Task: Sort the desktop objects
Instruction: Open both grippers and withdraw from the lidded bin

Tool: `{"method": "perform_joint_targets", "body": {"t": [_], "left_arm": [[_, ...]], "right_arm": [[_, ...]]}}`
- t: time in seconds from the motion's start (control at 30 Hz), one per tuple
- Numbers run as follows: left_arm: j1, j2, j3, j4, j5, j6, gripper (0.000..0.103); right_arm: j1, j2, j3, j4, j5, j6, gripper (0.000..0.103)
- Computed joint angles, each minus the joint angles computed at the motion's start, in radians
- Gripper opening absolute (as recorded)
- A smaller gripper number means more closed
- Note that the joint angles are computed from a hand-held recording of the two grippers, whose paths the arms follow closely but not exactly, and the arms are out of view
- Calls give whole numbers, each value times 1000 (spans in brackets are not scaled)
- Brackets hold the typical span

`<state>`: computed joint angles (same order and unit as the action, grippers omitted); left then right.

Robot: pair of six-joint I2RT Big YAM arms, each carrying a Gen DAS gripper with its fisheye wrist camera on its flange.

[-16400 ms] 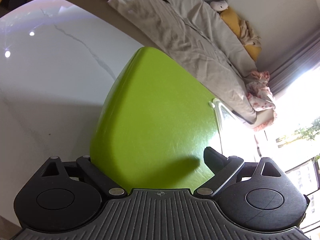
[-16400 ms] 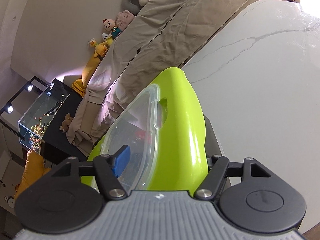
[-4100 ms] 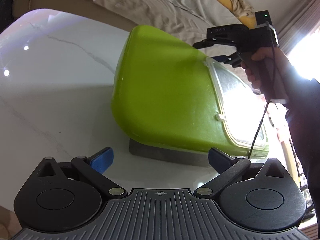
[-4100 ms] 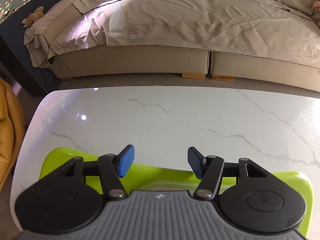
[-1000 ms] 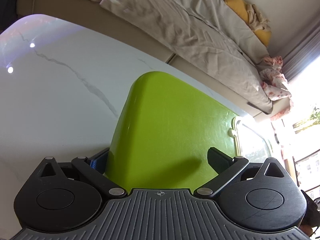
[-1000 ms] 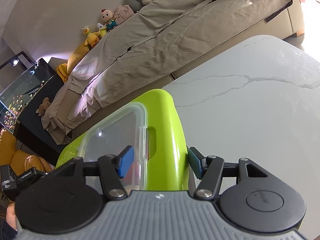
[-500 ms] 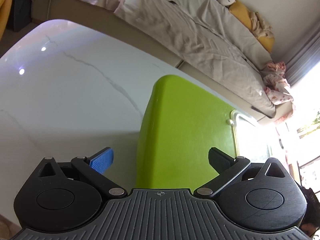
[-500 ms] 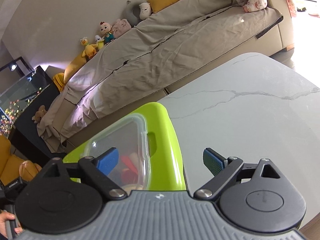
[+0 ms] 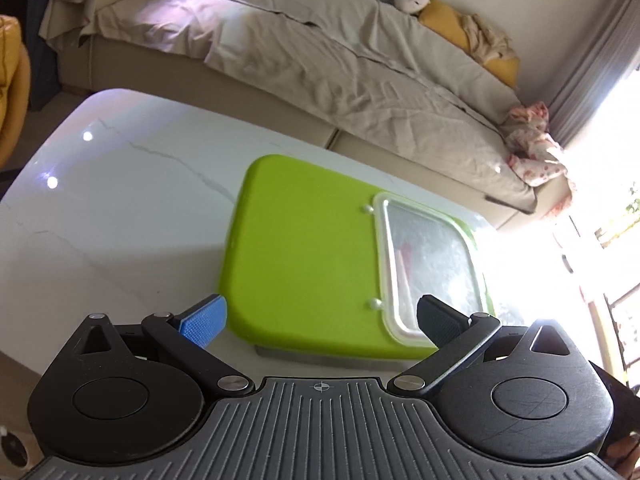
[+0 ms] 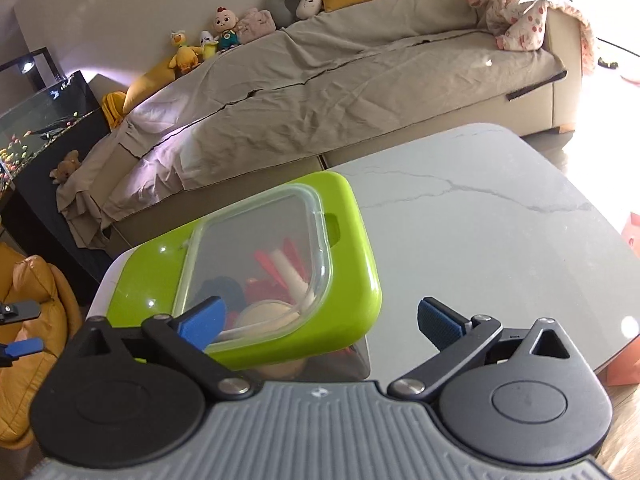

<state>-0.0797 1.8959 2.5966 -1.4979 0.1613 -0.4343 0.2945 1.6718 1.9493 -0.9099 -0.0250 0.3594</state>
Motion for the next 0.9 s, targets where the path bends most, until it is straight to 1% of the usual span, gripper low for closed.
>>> {"method": "perform_joint_targets", "body": {"t": [0.07,0.13,0.17,0.2,0.23,0.27,0.3,0.33,0.37,0.4,0.43,0.53,0.63,0.67,0.7,0.73,0.8,0.83,0.9], "left_arm": [[-17,-35,-39,27,22,-14,103],[-40,-69,-73,47,14,-19,103],[-57,-86,-86,51,-15,-9,103],[-75,-102,-98,54,-47,3,103],[-103,-122,-116,51,-100,27,103],[-124,-123,-103,30,-148,45,103],[-148,-125,-92,8,-208,63,103],[-167,-133,-98,2,-251,75,103],[-185,-142,-107,-2,-291,85,103],[-195,-159,-134,8,-305,84,103],[-199,-171,-159,18,-307,74,103],[-210,-202,-226,42,-311,46,103],[-210,-210,-274,52,-314,31,103],[-212,-217,-294,59,-310,20,103],[-215,-220,-295,49,-310,16,103],[-216,-216,-300,40,-313,14,103],[-221,-196,-290,10,-341,19,103],[-224,-189,-287,3,-359,30,103],[-226,-179,-282,-3,-380,43,103]], "right_arm": [[23,12,61,-87,17,16,103],[38,19,116,-161,-16,44,103],[42,19,135,-190,-41,49,103],[48,15,146,-209,-74,33,103],[55,11,158,-228,-108,13,103],[62,5,161,-238,-126,-20,103],[77,1,171,-257,-117,-61,103],[98,-3,180,-277,-79,-100,103],[121,-14,175,-278,-23,-124,103],[144,-26,167,-276,34,-148,103],[161,-34,160,-273,72,-162,103],[188,-32,176,-311,79,-156,103],[190,-42,153,-303,38,-141,103],[190,-42,148,-303,45,-128,103],[191,-42,143,-304,54,-112,103],[192,-31,155,-321,71,-103,103],[192,-14,171,-346,95,-96,103],[191,-11,170,-349,100,-100,103],[182,-15,149,-346,81,-111,103]]}}
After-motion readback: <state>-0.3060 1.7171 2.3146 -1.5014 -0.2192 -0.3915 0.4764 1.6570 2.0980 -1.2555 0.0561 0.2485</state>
